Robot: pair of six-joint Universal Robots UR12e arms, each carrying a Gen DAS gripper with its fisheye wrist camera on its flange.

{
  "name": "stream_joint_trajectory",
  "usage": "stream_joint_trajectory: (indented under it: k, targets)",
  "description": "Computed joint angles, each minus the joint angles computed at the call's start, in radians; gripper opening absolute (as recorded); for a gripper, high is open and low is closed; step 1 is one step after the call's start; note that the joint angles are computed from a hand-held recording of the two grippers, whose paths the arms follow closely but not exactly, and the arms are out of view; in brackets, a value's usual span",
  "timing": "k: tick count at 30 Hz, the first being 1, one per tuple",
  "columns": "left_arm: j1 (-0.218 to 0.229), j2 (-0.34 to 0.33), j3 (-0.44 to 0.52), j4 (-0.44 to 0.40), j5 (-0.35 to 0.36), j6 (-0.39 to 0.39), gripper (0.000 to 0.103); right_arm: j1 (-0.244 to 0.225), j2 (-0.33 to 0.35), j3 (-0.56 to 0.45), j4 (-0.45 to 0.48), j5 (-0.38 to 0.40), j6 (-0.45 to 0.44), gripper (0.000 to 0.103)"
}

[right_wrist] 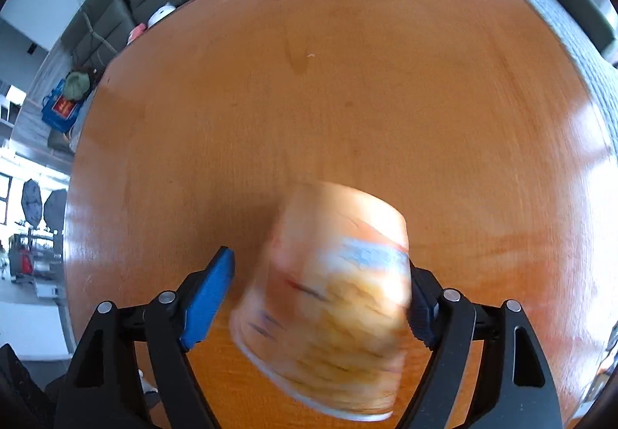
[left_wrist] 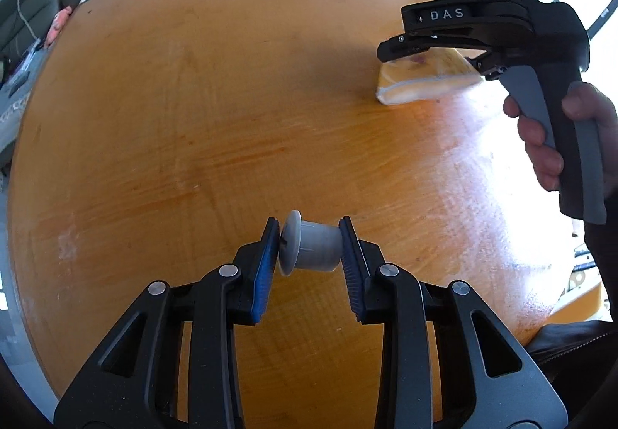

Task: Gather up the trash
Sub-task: 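Carry the white cap and paper cup to the black bin and open both tools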

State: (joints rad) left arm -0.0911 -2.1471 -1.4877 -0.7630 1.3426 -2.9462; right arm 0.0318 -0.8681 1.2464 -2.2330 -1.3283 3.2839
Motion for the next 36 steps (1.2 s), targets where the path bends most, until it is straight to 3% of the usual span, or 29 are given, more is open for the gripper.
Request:
stream_joint_trajectory:
  k: [11,20,28,36]
  targets:
    - [0.071,0.007,-0.040,0.043,-0.034,0.029,0.032,0.040,-0.017,-0.003,-0.057,0.009,-0.008,0.064]
    - [0.171,0.063,-0.131,0.120,-0.065,0.054,0.032,0.144,0.023,-0.100,-0.043,0.018,-0.028,0.064]
    - [0.288,0.130,-0.204,0.161,-0.057,0.029,0.032,0.249,0.097,-0.248,0.052,0.054,-0.107,0.064]
    - [0.405,0.181,-0.304,0.238,-0.017,-0.086,0.032,0.352,0.199,-0.446,0.216,0.124,-0.251,0.065]
